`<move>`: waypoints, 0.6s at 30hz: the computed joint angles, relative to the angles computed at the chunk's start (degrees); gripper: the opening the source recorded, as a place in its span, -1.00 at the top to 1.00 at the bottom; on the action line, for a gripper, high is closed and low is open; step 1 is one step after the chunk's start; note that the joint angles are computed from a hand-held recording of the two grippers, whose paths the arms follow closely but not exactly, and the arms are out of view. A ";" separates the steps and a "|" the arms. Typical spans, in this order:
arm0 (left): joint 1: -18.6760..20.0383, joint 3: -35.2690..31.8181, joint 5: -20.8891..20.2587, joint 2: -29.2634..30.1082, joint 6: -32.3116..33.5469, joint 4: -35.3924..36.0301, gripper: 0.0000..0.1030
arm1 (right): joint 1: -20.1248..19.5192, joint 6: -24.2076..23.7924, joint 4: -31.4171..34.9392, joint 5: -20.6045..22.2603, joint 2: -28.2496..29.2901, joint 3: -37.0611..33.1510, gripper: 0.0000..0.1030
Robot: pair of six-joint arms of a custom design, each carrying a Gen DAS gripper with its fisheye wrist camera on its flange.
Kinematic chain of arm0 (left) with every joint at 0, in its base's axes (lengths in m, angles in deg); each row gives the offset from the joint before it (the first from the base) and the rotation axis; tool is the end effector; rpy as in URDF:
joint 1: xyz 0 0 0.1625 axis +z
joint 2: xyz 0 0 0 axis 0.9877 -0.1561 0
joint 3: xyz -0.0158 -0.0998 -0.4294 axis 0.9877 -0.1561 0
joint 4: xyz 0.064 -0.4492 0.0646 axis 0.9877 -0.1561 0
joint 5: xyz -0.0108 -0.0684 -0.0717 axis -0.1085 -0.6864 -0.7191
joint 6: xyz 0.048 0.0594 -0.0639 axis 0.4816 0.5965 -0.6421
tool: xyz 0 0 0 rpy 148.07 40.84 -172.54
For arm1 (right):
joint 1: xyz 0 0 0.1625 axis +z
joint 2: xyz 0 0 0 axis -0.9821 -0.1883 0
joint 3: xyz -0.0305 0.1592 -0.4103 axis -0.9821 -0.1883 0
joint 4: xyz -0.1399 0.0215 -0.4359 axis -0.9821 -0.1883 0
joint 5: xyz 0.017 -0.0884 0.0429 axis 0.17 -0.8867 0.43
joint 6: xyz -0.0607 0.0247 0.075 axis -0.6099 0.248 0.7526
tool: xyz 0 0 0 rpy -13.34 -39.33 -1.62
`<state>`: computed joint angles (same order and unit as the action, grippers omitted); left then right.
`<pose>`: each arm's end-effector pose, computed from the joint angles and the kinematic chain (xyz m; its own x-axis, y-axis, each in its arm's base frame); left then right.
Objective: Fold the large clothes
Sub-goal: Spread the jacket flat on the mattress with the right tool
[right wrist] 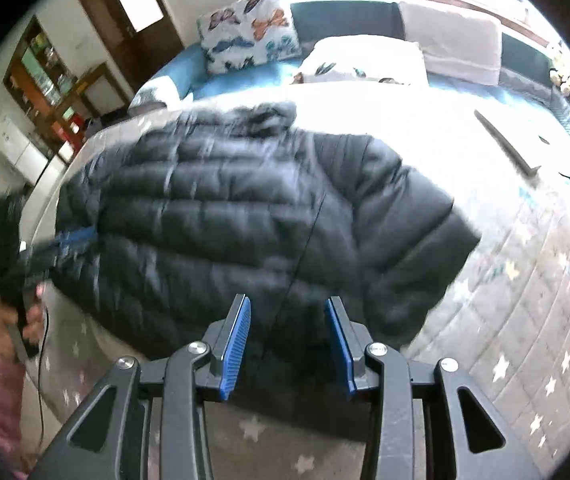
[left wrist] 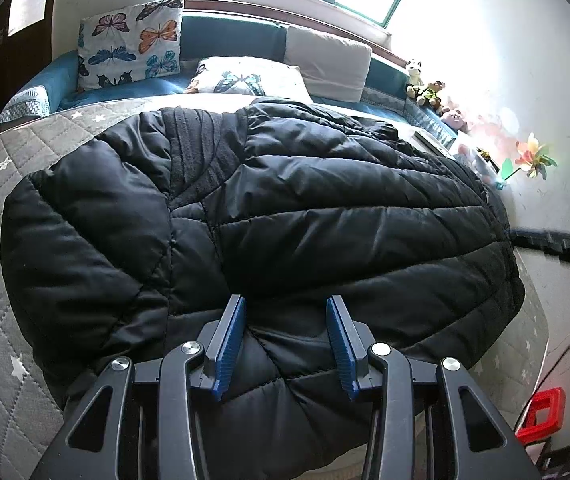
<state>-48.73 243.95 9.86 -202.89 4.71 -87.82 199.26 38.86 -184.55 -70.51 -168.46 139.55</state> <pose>-0.0779 -0.2700 0.1999 -0.8483 0.2969 -0.4385 0.4519 0.8376 -0.3070 0.2066 -0.2101 0.1734 -0.8304 -0.1144 0.5453 -0.3075 0.9103 -0.2772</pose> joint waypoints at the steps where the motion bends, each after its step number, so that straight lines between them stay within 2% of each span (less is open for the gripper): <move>1: 0.03 0.00 0.01 0.03 0.10 -0.05 0.11 | -0.85 -0.75 -2.16 -0.38 1.24 -0.44 0.17; 3: 0.12 -0.03 -0.04 0.21 0.14 -0.22 0.11 | -2.29 -1.64 -6.57 -0.46 2.97 -0.66 0.17; 7: -0.15 0.20 0.10 -0.15 0.16 -0.16 0.11 | -8.11 -4.81 -15.27 0.50 7.46 -0.55 0.17; 9: -0.39 0.33 0.16 -0.26 0.22 -0.32 0.11 | -10.80 -5.62 -17.05 -0.55 10.18 -0.30 0.17; 11: -0.30 0.39 0.03 -0.70 0.22 -0.05 0.11 | -13.87 -8.10 -21.36 1.33 11.91 1.15 0.17; 12: -0.26 0.33 0.07 -0.47 0.23 -0.06 0.11 | -13.85 -8.48 -22.10 1.13 12.33 1.29 0.17; 15: -0.63 0.27 0.40 -0.75 -0.14 0.92 0.11 | -11.04 -5.77 -15.04 -1.24 10.59 -0.70 0.17; 18: -0.67 0.33 0.48 -0.67 -0.13 0.70 0.11 | -7.92 -3.90 -11.84 -3.00 9.90 -2.78 0.17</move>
